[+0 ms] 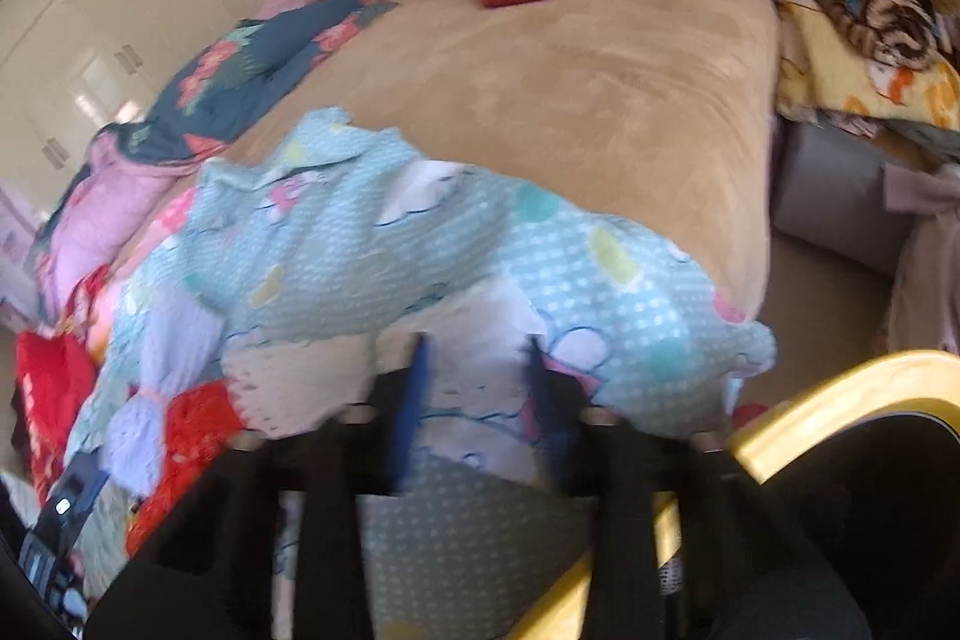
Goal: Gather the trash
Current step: 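Grasp the white mesh net with the left tool while the right tool grasps the white plastic piece, then carry the white mesh net and white plastic piece over the bin and release both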
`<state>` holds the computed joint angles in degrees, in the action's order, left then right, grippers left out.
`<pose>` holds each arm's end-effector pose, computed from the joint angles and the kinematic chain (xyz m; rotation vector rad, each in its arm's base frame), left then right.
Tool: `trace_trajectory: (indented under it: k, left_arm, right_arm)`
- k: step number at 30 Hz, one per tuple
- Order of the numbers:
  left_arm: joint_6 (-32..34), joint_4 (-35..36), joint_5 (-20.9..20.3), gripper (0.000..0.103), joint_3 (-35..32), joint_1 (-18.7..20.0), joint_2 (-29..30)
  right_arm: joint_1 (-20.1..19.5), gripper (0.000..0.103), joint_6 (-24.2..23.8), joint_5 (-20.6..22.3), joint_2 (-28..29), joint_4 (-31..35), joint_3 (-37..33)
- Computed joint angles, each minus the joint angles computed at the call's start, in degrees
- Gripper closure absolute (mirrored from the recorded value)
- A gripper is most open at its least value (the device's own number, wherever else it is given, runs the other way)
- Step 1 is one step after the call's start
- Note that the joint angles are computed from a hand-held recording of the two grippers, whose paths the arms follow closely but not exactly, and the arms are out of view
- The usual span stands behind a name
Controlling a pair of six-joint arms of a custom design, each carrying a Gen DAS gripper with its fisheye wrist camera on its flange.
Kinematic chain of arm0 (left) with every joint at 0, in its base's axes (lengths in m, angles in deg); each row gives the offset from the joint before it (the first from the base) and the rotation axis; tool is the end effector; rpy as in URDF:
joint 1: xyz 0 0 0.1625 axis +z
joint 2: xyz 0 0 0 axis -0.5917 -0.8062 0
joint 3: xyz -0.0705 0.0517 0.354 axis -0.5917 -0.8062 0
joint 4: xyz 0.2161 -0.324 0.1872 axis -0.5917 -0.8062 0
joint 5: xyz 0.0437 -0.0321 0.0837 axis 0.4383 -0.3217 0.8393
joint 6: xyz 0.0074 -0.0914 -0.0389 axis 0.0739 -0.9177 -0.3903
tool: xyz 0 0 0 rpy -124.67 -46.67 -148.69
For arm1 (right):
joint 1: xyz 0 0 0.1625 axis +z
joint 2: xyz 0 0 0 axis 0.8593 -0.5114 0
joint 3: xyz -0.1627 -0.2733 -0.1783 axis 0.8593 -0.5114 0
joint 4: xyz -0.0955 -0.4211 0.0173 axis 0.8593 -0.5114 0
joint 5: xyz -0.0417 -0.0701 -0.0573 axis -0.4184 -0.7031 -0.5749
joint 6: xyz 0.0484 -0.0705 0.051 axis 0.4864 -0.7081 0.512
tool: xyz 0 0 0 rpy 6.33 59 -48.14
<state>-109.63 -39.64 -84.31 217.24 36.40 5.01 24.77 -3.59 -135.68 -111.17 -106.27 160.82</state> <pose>-0.2595 -0.2120 0.0056 -0.3191 2.1740 -1.4250 0.0727 -0.4696 0.1663 0.8450 -2.7212 0.4251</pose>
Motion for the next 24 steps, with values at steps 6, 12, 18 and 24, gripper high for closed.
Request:
trace_trajectory:
  k: [6,12,18,24]
  left_arm:
    - [0.2,-0.1,-1.0,0.072,0.0,0.4,0.3]
    - [0.2,-0.6,-2.8,0.079,0.2,1.4,0.2]
    - [-0.5,-0.7,-3.8,0.09,0.5,1.3,0.1]
    - [-2.8,4.4,-2.8,0.093,-0.9,-1.0,-0.3]
  right_arm:
    - [-1.4,0.089,-4.9,4.7,-6.8,-3.0,5.2]
    - [-3.2,0.09,-9.3,10.2,-15.3,-2.4,9.9]
    - [-5.8,0.09,-13.5,15.6,-25.8,1.4,14.5]
    - [-7.0,0.09,-16.0,17.7,-33.1,8.6,16.2]
